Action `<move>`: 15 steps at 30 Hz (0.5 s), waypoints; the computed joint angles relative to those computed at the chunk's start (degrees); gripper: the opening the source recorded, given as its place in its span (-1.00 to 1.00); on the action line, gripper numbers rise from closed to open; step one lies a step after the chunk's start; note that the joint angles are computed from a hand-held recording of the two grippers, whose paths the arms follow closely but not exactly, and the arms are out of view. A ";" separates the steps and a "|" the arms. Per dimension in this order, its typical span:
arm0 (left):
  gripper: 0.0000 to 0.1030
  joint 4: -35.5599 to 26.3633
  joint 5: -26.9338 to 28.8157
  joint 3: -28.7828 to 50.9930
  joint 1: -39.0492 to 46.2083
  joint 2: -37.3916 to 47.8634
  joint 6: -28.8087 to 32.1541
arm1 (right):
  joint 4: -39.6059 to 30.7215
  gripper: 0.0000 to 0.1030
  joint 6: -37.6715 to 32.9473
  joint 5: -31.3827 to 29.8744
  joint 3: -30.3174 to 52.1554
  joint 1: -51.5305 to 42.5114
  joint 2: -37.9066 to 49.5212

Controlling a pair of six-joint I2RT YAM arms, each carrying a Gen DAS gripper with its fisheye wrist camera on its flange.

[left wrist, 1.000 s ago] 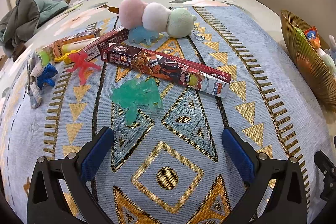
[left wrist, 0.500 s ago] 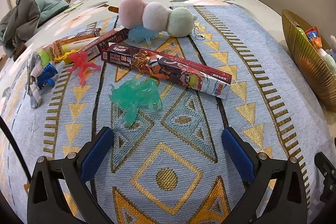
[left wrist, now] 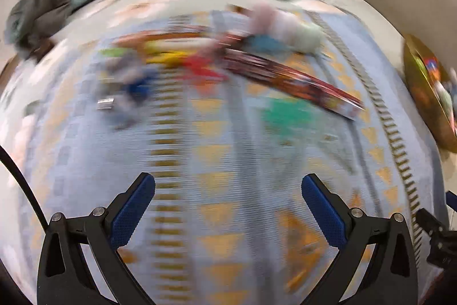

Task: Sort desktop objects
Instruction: 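Move both tools back over the scattered items on the rug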

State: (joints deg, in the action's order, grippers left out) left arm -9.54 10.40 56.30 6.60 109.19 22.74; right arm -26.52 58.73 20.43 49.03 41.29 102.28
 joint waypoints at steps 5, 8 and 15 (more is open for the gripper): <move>1.00 -8.34 4.26 14.93 10.35 5.69 3.93 | -25.51 1.00 1.11 -8.60 25.22 -5.93 18.76; 1.00 -14.19 7.81 26.91 13.10 12.73 1.83 | -34.32 0.99 5.95 -4.32 29.37 -4.33 18.26; 0.98 -14.98 10.03 38.59 11.37 22.67 2.04 | -58.19 0.99 9.36 19.74 47.28 8.66 22.02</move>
State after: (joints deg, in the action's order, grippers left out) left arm -24.52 20.43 94.89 17.97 131.86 24.78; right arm -84.71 68.09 40.17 96.31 49.95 124.30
